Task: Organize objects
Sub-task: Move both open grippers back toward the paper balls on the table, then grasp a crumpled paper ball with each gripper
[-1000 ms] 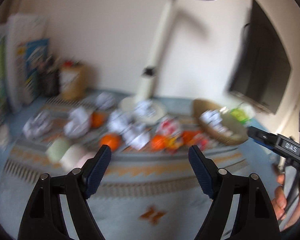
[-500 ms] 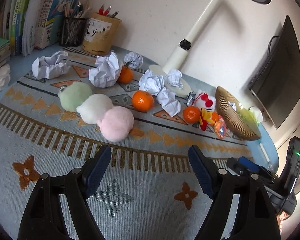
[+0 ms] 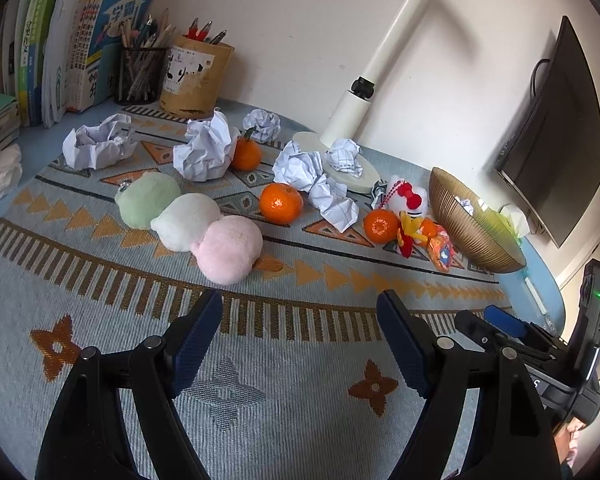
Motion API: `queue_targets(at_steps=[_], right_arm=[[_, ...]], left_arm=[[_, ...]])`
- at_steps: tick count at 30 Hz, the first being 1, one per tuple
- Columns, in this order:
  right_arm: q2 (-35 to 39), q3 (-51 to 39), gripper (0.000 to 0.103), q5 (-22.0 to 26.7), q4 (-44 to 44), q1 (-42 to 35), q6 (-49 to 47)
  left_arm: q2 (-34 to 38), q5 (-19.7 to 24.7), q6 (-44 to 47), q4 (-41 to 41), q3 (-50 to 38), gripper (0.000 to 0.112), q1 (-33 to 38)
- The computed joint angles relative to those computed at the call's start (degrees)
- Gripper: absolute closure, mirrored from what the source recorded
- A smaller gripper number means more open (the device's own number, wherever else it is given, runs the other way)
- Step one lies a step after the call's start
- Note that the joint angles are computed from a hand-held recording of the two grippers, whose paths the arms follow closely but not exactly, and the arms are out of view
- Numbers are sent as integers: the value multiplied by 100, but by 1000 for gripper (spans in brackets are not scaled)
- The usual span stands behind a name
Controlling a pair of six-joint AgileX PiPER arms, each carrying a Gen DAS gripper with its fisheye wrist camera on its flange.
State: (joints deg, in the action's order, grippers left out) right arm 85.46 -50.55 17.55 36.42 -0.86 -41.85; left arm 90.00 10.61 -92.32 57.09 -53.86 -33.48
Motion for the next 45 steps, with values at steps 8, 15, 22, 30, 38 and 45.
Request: queue_targets(at_steps=[8, 15, 22, 30, 38, 45], right_arm=[[60, -55, 26, 17, -260, 35, 254], [378, -1339, 26, 1750, 876, -51, -226], [1841, -4017, 23, 2259, -404, 1648, 1460], [4458, -7128, 26, 3399, -1300, 2253, 3360], [5477, -8646, 47, 3935, -1673, 2322, 4004], [4577, -6889, 54, 2524, -1658, 2484, 3363]], left_arm=[[-67, 18, -369, 298, 65, 34, -5], [-906, 1254, 790, 23, 91, 34, 283], [44, 1375, 3826, -2187, -1117, 17, 2158], [1408, 1558, 5489, -3669, -2394, 18, 2550], [1730, 1814, 5802, -3943, -2751, 51, 2594], [1568, 1448, 5977, -4297, -2510, 63, 2770]])
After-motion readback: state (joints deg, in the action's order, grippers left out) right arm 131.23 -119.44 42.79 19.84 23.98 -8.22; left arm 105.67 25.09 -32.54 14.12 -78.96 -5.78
